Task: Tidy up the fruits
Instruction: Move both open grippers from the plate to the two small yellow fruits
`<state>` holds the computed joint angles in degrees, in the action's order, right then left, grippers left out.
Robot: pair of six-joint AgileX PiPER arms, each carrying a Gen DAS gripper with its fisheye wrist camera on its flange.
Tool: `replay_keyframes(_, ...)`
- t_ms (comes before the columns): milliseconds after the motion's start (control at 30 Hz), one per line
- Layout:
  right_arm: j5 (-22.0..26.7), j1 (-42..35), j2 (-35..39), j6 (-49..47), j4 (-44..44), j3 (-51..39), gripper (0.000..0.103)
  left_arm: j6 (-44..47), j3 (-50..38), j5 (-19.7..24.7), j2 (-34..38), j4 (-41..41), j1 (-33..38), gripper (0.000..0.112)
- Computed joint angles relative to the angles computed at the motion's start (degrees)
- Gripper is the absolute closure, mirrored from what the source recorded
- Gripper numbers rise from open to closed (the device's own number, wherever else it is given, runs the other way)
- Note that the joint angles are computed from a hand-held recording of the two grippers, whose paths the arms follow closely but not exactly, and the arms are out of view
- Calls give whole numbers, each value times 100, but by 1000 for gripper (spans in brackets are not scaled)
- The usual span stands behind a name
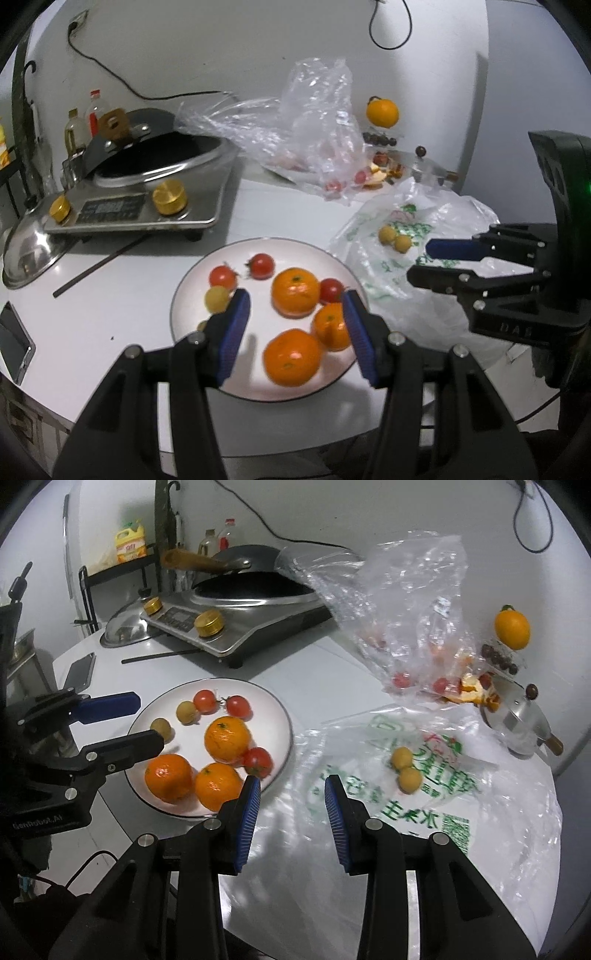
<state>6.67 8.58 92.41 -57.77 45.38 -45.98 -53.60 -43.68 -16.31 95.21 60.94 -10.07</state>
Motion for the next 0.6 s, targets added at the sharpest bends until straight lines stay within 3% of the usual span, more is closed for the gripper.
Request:
replay_keyframes(200, 211, -472, -123, -2129, 1953, 169, 65, 268, -91, 361, -19, -427, -454, 58)
replay_keyframes(333, 414, -801, -140, -3064, 2754, 232, 65, 484, -189, 575, 13, -733, -726, 58)
replay_keyframes(500, 654, -1164, -63, -3745, 3288, 210, 65, 526, -417, 847, 144, -859, -1040, 58)
replay_keyframes(600, 796, -1374, 42, -3964, 3432, 135, 65, -127, -580, 962, 242, -207, -1158, 57)
